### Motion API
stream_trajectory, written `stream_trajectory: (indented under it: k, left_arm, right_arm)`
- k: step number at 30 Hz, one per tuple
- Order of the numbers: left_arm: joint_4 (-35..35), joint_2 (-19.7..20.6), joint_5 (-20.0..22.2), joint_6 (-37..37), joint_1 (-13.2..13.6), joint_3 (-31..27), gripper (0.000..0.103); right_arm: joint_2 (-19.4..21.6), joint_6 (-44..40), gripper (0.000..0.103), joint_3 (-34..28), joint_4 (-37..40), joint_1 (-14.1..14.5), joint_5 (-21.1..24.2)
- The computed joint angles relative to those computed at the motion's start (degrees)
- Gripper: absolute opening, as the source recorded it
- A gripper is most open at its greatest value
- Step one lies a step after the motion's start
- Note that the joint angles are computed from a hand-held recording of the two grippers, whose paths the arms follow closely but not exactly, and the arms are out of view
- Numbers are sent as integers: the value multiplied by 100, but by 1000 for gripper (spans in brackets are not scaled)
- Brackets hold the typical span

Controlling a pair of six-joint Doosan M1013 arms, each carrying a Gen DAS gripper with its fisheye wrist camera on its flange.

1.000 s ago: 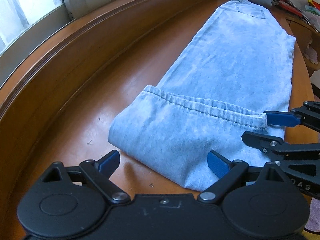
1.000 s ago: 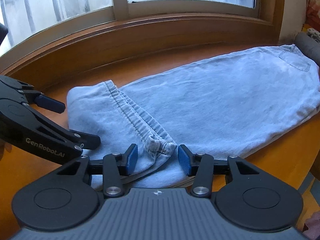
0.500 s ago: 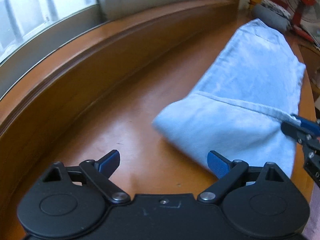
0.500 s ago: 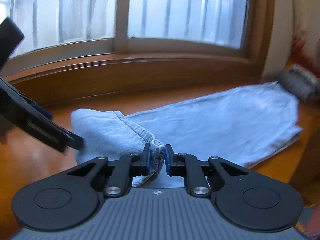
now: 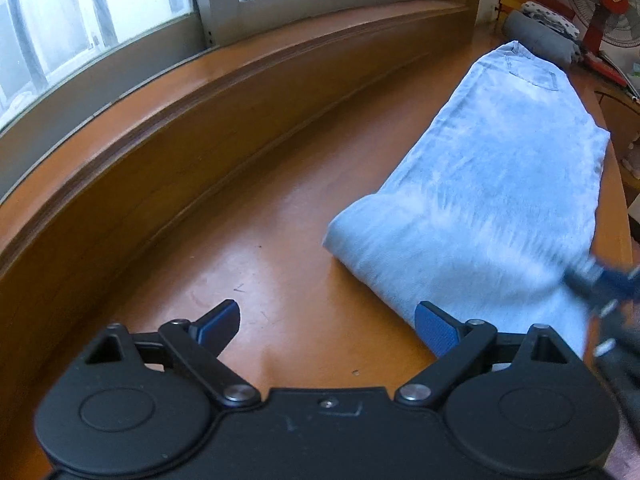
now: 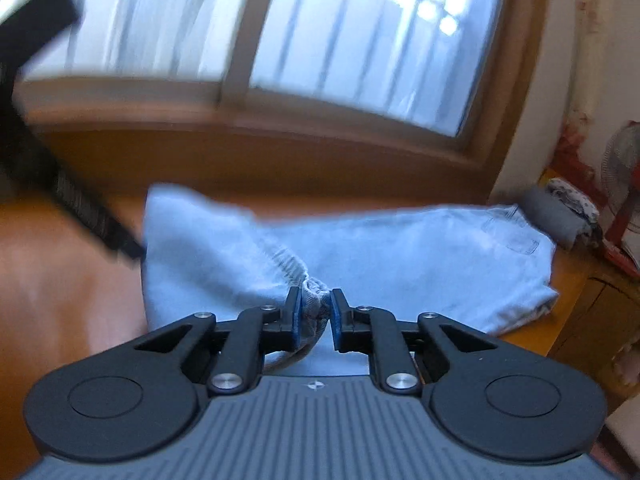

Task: Fold clothes
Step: 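Lift the hem and fold it over toward the waistband with the right gripper, then open the right gripper and press the new fold flat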

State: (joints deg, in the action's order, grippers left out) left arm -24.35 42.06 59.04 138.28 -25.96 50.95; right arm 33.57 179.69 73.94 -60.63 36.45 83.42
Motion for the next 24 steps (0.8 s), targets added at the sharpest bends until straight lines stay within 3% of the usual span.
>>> stream_trajectory:
  k: [2,4,8,10,15,18,20,24]
  left_arm:
    - [55,7,38,-68,-20,0,94]
    - [10,-15,41,-14,-16,43,94]
    - [-45,-54,38,-95,13,116,94]
    - [-70,-65,51,-181,29,135,94]
    - [-87,-81,102,-446,39,106,94]
    - [-145,-87,102,-376,28,44,94]
    - [-111,-101,0,-292,-5,25,94]
    - [52,-9,-52,-416,-57,-170,94]
  right_arm:
    - [-48,67,20,145,293,-73,-248]
    - [-71,-188,31,167,549,-130,-343]
    - [-298,-528,41,294,123,-88,-484]
    - [-550,-431,41,529,-135,-164,-1100]
    - [-932,-760,40,856,243,-789,-3186]
    - [-1054,-1474,40,1012,1142,-1284,-4349]
    - [-1098,-2433,40,1082,2250,-1627,-4900]
    - [-1024,-4797,40,1072,4422,-2075,-5201]
